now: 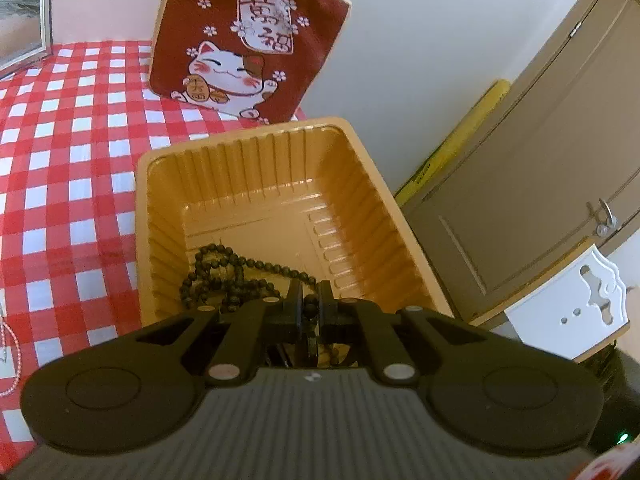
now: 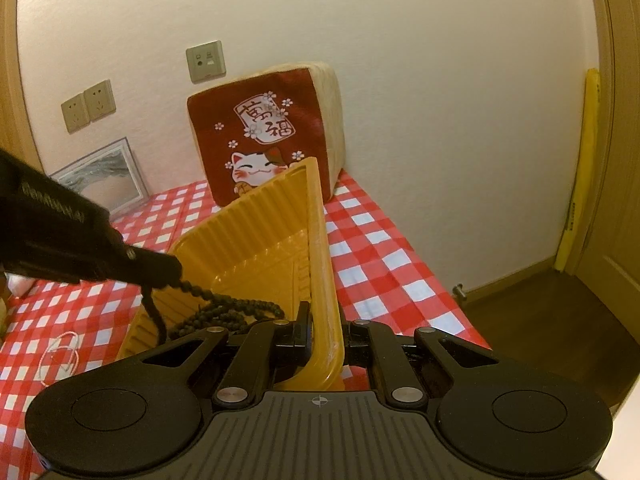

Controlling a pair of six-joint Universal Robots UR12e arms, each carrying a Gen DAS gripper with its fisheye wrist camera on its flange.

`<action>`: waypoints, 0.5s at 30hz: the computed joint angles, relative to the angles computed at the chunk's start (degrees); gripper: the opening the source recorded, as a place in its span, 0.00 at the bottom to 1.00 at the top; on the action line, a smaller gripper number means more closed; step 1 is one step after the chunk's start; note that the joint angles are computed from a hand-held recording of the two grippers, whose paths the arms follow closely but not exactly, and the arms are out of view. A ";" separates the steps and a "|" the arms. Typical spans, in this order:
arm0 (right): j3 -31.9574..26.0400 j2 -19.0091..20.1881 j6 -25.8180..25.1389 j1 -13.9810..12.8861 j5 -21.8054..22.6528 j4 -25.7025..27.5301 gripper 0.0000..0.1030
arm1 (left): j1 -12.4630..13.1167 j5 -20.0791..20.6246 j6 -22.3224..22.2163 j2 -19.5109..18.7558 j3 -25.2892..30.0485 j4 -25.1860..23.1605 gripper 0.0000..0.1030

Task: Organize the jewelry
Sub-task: 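Lower the bead strand into the orange tray and open the left tool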

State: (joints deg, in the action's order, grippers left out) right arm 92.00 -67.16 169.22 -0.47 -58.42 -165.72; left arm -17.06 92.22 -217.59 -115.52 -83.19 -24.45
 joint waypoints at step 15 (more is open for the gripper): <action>-0.09 0.12 0.00 0.06 0.05 0.09 0.08 | -0.47 -0.63 0.00 0.36 -0.51 0.16 0.29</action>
State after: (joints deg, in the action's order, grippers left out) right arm 91.91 -67.04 169.22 -0.41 -58.37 -165.64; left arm -17.53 91.59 -217.59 -115.17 -83.70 -24.29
